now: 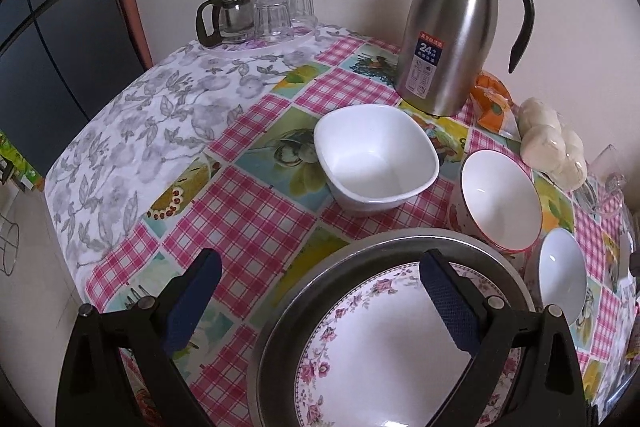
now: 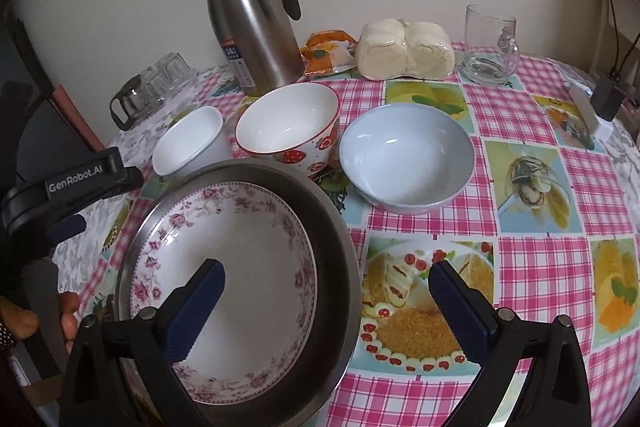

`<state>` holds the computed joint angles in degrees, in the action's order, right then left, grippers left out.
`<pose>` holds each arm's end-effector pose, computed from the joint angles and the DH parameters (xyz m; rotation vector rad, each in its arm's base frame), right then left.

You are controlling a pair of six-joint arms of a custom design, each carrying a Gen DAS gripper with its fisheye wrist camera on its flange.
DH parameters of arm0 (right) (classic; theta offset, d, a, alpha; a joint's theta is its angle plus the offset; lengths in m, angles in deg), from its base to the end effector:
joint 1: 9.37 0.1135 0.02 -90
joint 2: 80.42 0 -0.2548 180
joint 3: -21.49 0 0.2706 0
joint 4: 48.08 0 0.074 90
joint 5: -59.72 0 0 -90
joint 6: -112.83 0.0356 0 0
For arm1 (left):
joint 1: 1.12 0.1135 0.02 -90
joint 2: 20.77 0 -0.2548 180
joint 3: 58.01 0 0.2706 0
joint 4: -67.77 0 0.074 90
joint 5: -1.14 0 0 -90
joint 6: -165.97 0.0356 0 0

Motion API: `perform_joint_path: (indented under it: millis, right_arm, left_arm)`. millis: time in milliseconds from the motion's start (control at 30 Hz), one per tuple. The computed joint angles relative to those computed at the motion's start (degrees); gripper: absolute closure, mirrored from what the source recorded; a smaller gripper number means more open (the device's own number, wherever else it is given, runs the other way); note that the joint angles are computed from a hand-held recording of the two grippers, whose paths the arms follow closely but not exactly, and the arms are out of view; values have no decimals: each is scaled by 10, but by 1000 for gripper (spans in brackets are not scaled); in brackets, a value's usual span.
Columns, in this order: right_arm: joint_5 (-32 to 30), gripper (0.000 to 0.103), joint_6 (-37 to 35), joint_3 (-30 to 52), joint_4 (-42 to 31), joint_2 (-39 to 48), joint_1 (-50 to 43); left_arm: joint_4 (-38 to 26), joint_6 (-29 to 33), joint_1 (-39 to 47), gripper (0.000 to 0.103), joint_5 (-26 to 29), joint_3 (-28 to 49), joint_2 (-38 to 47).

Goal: Organize plates and bowls

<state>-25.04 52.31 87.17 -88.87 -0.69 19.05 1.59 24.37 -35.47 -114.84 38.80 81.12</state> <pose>0.2655 0.1400 0.2090 0.0605 2.5463 0.2886 0.3193 -0.1993 0.2385 -0.4867 2.5504 0.1461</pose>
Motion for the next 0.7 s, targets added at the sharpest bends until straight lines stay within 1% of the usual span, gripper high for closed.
perform_joint_path:
  millis: [100, 433, 700]
  right_arm:
    - [3, 0, -6, -2, 4, -1, 0]
    - [27, 0, 0, 10, -12, 5, 14]
    - [71, 0, 21, 17, -42, -8, 26]
  left_arm:
    - [3, -3, 0, 4, -1, -4, -7]
    - [28, 14, 10, 4, 28, -19, -24]
    - [62, 53, 21, 4, 75, -31, -37]
